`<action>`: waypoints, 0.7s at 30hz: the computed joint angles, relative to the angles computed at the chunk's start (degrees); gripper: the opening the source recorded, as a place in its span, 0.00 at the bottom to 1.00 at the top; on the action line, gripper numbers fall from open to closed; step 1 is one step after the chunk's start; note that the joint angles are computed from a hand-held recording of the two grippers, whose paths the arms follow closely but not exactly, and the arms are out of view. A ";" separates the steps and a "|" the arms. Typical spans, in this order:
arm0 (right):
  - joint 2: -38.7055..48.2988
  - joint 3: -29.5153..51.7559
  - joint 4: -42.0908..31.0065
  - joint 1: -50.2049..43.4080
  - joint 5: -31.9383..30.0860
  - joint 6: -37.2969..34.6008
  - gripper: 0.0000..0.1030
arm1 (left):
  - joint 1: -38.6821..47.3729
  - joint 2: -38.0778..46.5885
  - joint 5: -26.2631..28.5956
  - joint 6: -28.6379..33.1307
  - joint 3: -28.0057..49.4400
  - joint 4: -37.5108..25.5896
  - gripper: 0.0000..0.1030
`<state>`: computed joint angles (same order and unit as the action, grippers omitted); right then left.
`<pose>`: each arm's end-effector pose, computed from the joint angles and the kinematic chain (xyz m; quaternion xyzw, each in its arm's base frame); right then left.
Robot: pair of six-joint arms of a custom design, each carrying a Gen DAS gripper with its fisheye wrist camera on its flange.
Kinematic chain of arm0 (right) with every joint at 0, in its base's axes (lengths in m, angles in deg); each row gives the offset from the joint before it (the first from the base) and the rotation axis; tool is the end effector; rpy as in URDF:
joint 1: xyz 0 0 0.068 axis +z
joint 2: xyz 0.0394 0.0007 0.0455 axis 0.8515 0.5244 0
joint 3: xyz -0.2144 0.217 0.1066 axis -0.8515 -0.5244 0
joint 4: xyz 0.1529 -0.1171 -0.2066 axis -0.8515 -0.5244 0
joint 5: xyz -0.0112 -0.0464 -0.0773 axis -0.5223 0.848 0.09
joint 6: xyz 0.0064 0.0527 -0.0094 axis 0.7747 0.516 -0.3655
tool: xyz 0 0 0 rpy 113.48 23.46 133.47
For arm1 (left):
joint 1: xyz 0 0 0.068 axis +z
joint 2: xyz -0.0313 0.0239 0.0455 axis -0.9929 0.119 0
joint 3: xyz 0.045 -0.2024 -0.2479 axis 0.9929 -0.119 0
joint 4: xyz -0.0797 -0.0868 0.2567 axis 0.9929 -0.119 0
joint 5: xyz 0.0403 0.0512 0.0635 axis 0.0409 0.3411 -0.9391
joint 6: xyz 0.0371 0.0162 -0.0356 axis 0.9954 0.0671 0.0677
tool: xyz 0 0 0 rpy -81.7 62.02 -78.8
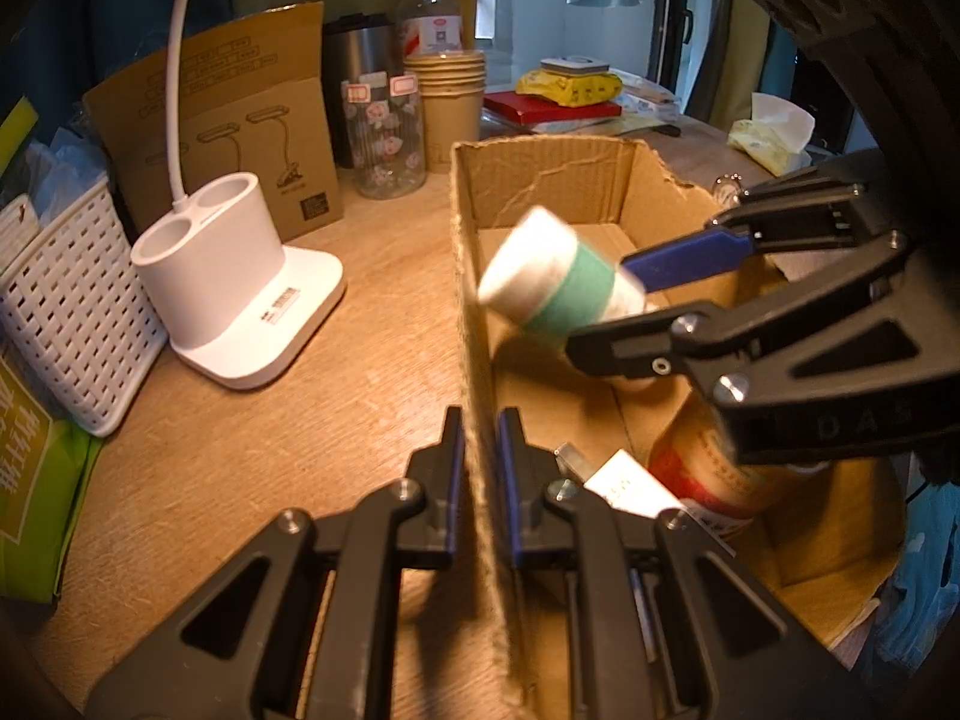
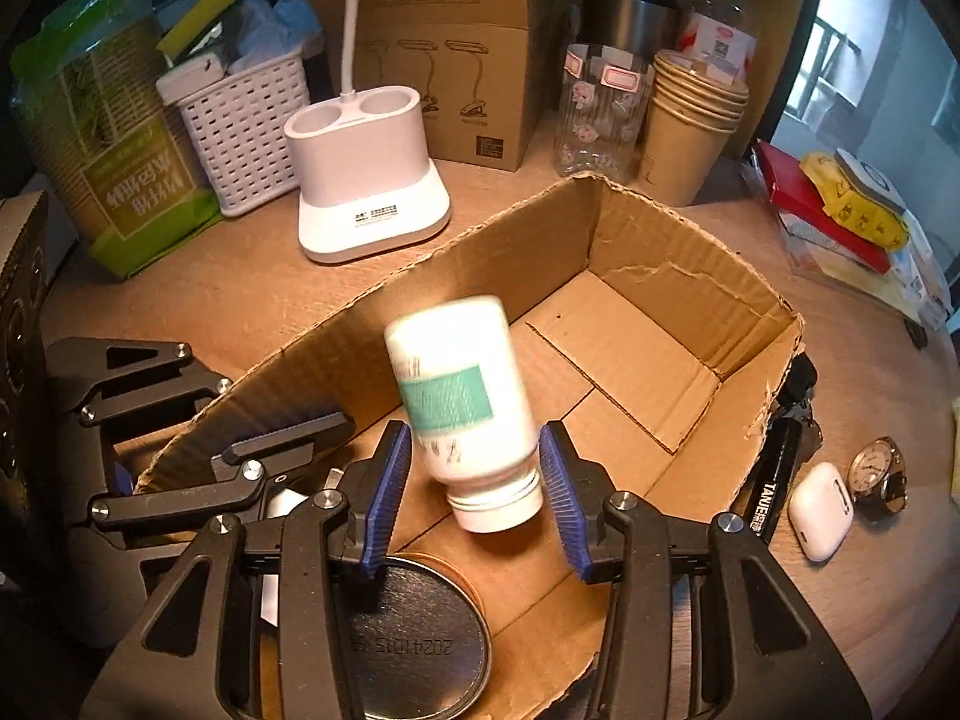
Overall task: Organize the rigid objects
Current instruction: 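Lift the pill bottle into the box and open the right tool, then move the right tool to the black flashlight and grasp it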
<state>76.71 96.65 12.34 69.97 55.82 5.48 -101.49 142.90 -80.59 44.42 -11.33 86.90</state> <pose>0.3359 0.0769 0.1976 -0.3310 0.9081 0.0783 0.2442 0.2840 -0.0927 0.1592 0.1176 0.9236 -0.0519 0.3612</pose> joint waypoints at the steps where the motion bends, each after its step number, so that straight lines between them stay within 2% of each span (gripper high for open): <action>1: -0.18 -0.10 -0.07 0.08 -0.12 -0.18 0.46 | -0.08 -0.01 -0.08 -0.04 -0.01 0.02 0.12; 11: -1.09 0.38 -3.58 -0.35 -3.39 -3.03 0.47 | -0.02 -0.06 -0.11 0.01 -0.10 0.12 0.12; 14: -2.18 -0.56 -1.31 -1.24 -2.98 -1.94 0.47 | 0.01 -0.15 -0.08 0.00 -0.12 0.02 0.12; 21: -6.53 -3.40 3.71 -6.49 -6.73 0.76 0.47 | 0.05 -0.16 -0.07 0.04 -0.13 0.04 0.12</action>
<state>70.18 93.25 16.05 63.48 49.09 6.24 -101.44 142.75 -80.66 44.47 -11.46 86.94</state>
